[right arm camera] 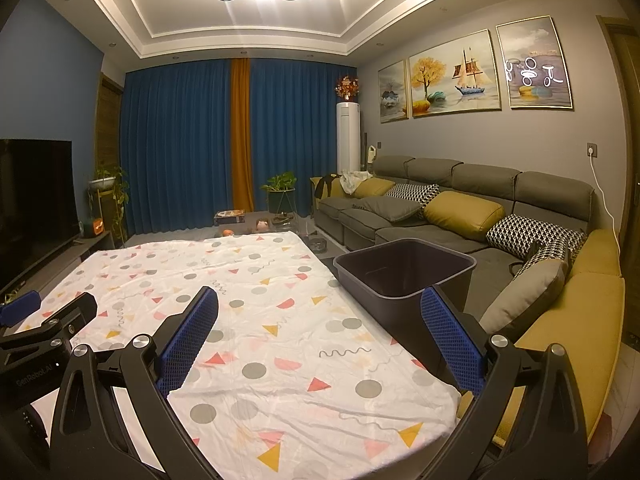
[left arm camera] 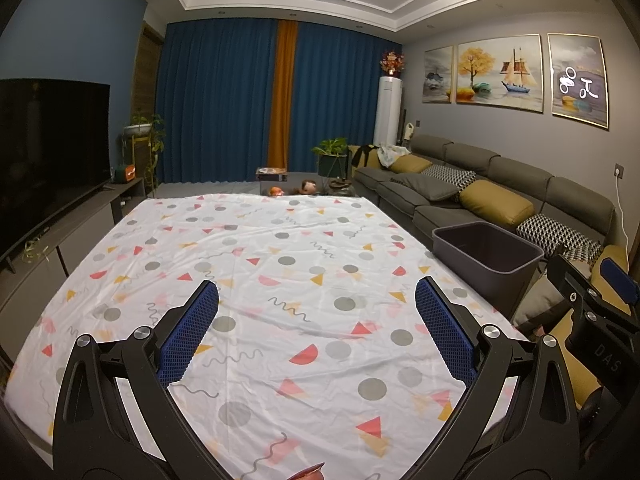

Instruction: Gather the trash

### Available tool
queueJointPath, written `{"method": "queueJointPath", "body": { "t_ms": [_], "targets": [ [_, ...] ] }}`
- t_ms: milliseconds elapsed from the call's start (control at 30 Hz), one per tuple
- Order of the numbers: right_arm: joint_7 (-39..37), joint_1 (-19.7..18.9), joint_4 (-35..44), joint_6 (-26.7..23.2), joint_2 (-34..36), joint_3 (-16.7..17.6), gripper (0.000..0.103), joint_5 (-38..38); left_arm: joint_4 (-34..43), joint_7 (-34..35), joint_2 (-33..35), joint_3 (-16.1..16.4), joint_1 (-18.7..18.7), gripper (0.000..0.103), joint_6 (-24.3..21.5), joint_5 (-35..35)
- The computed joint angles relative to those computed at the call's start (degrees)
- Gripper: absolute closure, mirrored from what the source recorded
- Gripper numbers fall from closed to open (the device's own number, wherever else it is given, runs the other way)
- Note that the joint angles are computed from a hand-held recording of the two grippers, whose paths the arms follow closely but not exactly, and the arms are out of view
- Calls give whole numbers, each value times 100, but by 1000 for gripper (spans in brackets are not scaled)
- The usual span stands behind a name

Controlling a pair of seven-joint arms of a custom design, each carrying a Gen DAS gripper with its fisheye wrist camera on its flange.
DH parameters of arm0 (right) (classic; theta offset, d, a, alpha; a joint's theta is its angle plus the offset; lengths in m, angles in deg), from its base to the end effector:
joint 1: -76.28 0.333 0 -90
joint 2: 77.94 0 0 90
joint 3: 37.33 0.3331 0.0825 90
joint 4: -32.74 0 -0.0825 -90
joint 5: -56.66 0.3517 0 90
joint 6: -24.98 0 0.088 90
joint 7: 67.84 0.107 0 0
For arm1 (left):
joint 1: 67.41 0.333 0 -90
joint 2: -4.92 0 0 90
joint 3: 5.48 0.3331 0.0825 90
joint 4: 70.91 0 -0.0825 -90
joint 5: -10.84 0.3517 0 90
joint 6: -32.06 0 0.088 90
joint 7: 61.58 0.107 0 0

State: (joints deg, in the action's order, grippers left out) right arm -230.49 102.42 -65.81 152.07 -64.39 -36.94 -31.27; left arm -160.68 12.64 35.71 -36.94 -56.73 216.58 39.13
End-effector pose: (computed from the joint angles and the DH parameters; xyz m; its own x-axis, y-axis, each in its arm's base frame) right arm 0.5868 0.2564 0.5298 -0.4865 -0.8736 -0.0098 -0.2180 0.1323 -0.9669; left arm 0.6753 -0.1954 0.5436 -0.4018 -0.9119 0.0829 -0.3637 0.0759 -0.9284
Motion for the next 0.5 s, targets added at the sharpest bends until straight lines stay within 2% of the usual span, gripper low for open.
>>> {"method": "queueJointPath", "body": {
  "t_ms": [500],
  "targets": [
    [18, -8, -16, 2, -15, 7, 5, -15, 16, 7, 17, -10, 6, 6, 5, 6]
  ]
}}
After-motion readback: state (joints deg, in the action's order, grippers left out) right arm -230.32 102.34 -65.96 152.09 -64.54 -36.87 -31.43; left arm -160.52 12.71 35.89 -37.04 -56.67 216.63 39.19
